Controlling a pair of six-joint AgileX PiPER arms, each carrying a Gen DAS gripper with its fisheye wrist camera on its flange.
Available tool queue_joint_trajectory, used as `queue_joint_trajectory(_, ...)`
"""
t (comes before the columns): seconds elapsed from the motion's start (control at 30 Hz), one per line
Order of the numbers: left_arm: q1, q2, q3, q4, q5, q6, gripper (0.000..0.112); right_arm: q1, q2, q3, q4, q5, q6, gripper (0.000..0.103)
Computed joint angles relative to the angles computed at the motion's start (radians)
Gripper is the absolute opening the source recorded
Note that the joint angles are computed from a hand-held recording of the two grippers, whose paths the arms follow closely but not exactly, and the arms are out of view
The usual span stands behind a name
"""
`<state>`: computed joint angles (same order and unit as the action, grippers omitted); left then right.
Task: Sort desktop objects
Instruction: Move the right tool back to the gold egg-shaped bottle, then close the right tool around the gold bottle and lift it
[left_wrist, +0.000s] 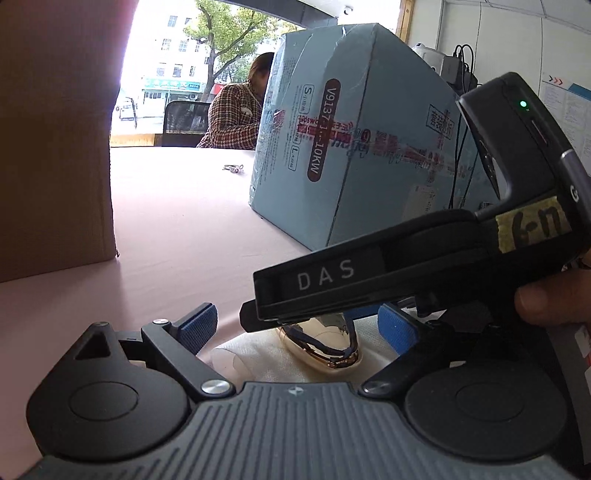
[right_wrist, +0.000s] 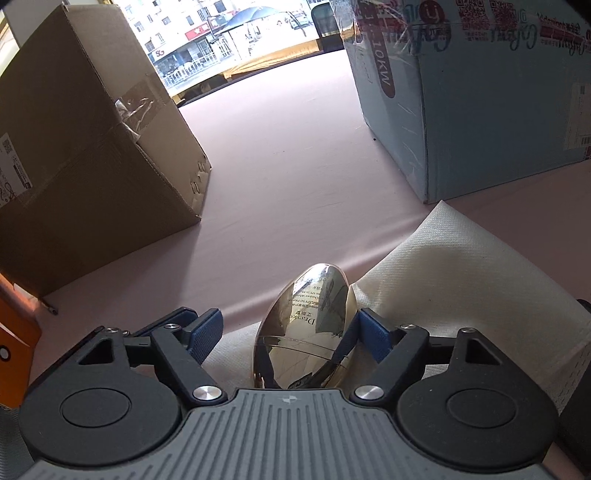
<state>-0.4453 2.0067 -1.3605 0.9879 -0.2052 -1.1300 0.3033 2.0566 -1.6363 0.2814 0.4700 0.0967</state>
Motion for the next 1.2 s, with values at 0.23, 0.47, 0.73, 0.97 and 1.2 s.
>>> queue_joint_trajectory(0.23, 0.017, 0.023, -0.039, 0.310, -0.012, -0.313, 0.094, -0.022, -0.021, 0.032, 0.095, -0.011, -0.093, 0.053)
queue_joint_trajectory(0.47, 0.031, 0.013, -0.017, 0.278, -0.070, -0.271, 0.094, -0.061, -0.022, 0.037, 0.311, 0.023, -0.314, 0.053)
queue_joint_trajectory(0.73, 0.006, 0.011, -0.031, 0.365, 0.044, -0.342, 0.066, -0.093, -0.016, 0.015, 0.486, 0.116, -0.474, 0.053)
queue_joint_trajectory(0.97, 0.006, -0.005, -0.004, 0.145, 0.056, -0.130, 0.064, -0.077, 0.020, -0.020, 0.517, 0.092, -0.507, 0.053)
queue_joint_trajectory(1.2, 0.005, -0.012, 0.006, -0.023, 0.053, 0.035, 0.063, -0.080, 0.017, -0.009, 0.584, 0.079, -0.566, 0.053)
